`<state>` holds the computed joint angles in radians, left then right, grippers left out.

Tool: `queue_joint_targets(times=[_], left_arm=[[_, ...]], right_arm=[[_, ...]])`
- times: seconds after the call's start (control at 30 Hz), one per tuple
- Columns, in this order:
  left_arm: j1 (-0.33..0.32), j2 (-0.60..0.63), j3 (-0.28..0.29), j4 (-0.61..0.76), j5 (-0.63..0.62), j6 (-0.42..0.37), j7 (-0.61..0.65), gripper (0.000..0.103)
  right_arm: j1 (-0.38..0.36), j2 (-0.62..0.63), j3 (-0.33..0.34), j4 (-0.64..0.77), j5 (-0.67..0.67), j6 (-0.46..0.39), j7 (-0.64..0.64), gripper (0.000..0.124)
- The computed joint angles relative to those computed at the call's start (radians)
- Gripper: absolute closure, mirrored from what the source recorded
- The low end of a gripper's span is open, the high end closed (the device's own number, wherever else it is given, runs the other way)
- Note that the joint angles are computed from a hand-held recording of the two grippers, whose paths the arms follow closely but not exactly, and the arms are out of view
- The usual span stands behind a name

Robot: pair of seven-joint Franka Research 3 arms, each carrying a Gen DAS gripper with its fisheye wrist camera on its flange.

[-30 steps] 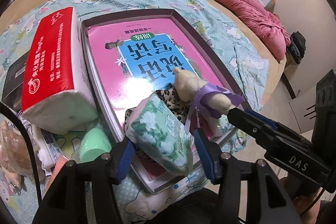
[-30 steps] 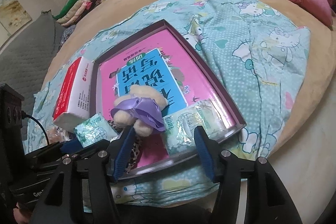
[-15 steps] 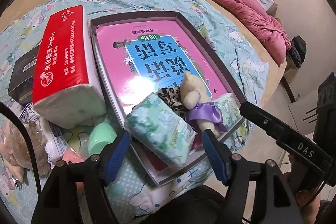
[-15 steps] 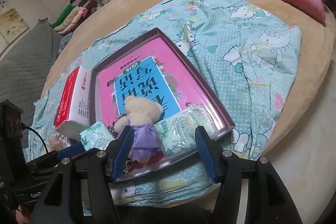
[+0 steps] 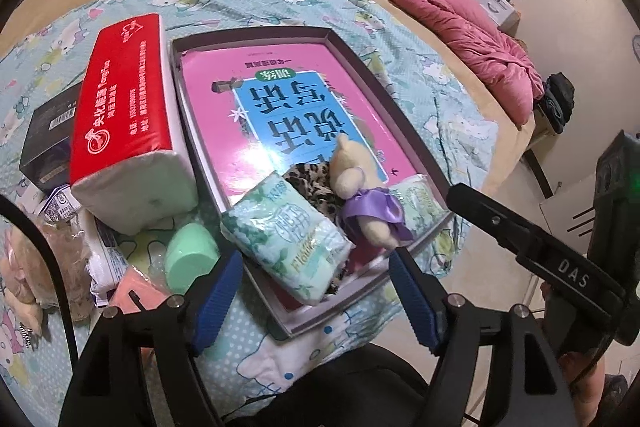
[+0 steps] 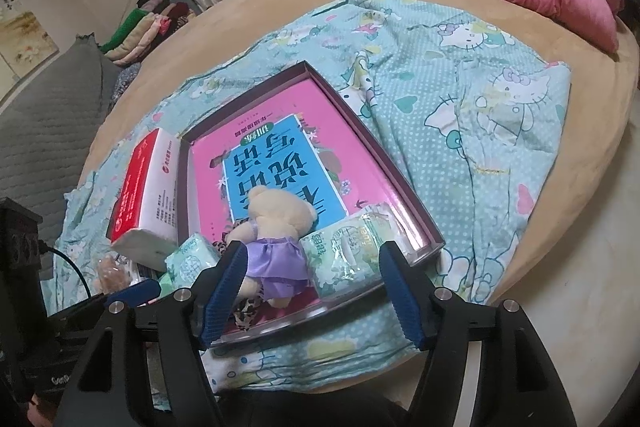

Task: Organize soft objects
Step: 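Lower both items into the tray and open both tools, then withdraw both open tools up from the tray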

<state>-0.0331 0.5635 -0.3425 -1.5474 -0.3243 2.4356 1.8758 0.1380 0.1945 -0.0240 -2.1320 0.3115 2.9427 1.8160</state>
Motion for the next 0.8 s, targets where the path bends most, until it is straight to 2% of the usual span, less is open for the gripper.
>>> queue_joint_targets(times=[0.33,0.8], left_arm=[[-0.022,0.057,-0.002,0.064,0.013,-0.051,-0.022,0.028],[-0.031,0.110,-0.012,0.125,0.031,-0.065,-0.040,0.028]], right_arm=[[0.003,-0.027,-0.006,-0.023,-0.012,0.013,0.010,0.054],[-0.004,-0.029,-0.011,-0.030,-0.019,0.016,0.018,0.054]])
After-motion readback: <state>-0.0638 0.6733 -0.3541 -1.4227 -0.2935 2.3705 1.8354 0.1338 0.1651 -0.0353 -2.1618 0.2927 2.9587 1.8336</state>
